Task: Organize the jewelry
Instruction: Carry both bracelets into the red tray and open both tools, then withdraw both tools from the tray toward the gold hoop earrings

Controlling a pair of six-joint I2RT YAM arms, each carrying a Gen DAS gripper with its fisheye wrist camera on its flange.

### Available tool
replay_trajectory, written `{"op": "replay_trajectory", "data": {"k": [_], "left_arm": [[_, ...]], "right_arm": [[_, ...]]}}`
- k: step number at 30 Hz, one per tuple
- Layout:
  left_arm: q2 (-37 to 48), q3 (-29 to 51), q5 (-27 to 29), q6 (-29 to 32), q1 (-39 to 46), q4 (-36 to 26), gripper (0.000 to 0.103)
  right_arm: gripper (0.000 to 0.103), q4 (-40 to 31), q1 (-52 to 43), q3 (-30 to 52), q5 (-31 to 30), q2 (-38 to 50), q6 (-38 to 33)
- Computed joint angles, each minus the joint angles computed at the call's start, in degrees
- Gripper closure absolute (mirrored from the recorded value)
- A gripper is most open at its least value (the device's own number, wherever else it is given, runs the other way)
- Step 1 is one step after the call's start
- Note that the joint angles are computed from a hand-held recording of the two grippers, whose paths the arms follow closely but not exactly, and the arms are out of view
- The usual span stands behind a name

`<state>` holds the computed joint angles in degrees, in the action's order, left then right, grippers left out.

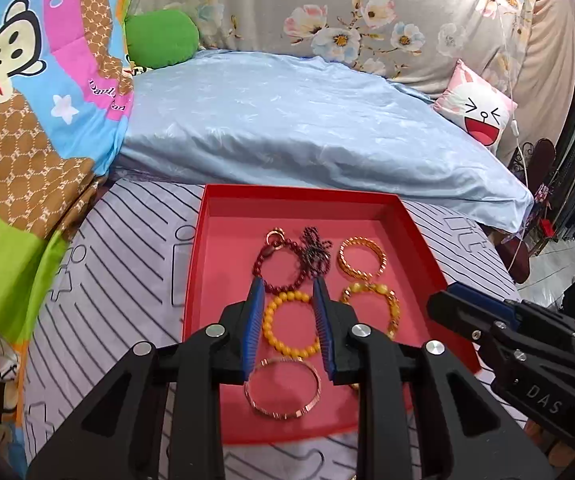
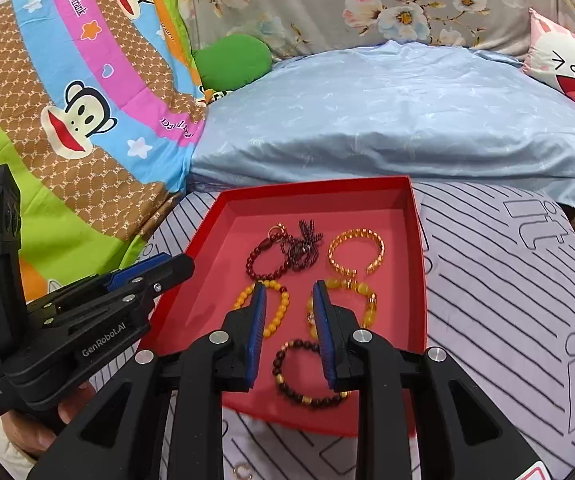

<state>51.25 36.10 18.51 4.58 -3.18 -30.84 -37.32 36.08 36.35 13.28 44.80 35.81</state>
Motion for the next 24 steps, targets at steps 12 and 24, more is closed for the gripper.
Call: {"op": "replay_trajectory", "data": {"k": [12,24], "left_arm": [[-16.1,-2.7,3.9,3.9,5.4,-15.7,0.079],[-27.0,-7.5,9.4,15.6,17.6,-30.4,0.079]], "right_arm": [[0.079,-17.4,24.8,-0.8,16.1,-8.2,20.3],[0.079,-25.5,55.6,-2.6,23.9,2.5,51.5]]}}
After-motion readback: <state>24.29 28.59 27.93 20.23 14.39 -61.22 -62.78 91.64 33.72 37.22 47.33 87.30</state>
